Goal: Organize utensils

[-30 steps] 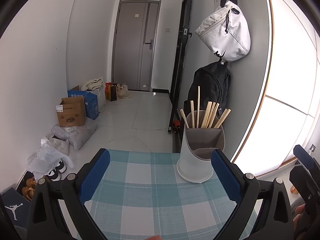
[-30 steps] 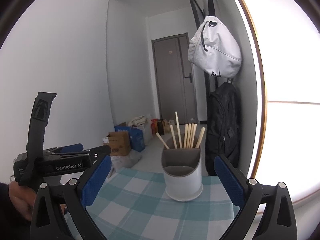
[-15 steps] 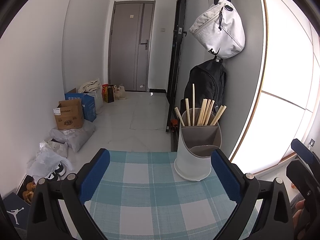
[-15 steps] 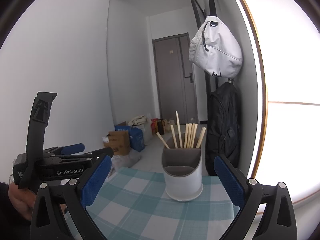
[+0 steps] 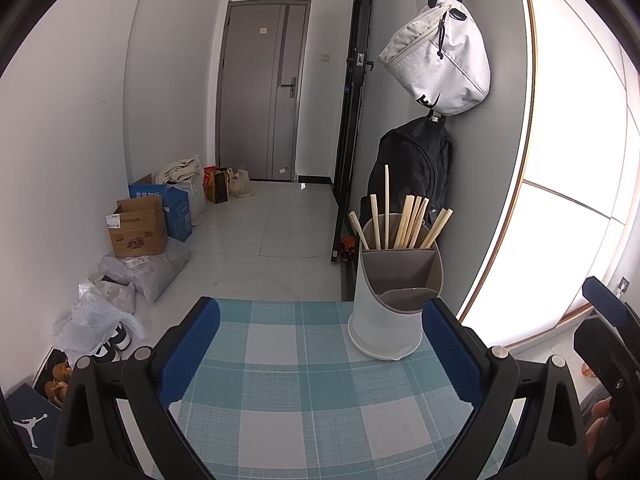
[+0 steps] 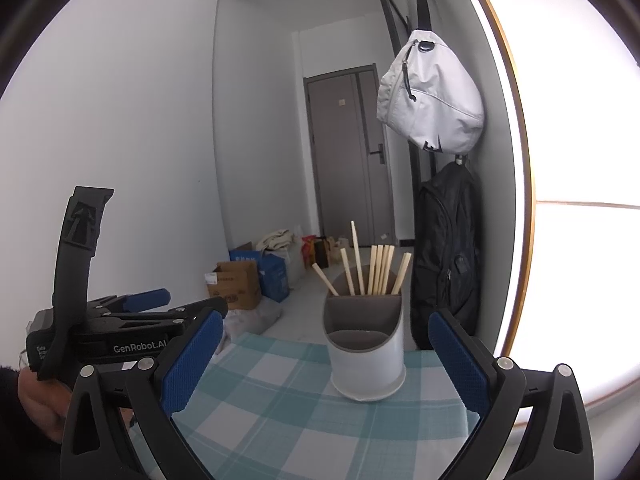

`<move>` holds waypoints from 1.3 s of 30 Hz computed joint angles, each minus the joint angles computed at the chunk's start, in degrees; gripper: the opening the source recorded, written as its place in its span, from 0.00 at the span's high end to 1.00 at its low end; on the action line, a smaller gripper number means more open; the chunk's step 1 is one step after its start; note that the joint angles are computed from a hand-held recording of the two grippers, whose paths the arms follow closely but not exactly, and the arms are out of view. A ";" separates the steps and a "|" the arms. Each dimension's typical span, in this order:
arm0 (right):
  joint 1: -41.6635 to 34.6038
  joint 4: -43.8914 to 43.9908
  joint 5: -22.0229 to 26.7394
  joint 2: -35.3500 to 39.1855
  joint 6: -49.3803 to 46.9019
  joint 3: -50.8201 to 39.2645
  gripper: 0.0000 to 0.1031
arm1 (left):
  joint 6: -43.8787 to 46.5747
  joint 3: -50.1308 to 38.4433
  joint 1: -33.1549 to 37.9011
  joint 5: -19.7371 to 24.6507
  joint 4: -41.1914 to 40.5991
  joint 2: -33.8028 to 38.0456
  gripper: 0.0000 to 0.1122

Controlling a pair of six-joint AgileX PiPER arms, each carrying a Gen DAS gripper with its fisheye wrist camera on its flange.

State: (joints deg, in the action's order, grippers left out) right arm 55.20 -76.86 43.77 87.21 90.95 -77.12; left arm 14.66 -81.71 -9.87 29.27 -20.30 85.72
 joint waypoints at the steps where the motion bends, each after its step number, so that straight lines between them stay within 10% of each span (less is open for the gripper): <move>1: -0.04 0.06 -0.03 0.02 -0.05 -0.02 0.00 | -0.10 -0.07 -0.01 0.17 0.10 0.04 0.12; 39: -2.25 5.01 -2.65 -0.35 -1.76 0.10 0.00 | -2.26 -2.51 -1.24 2.18 1.42 2.70 0.12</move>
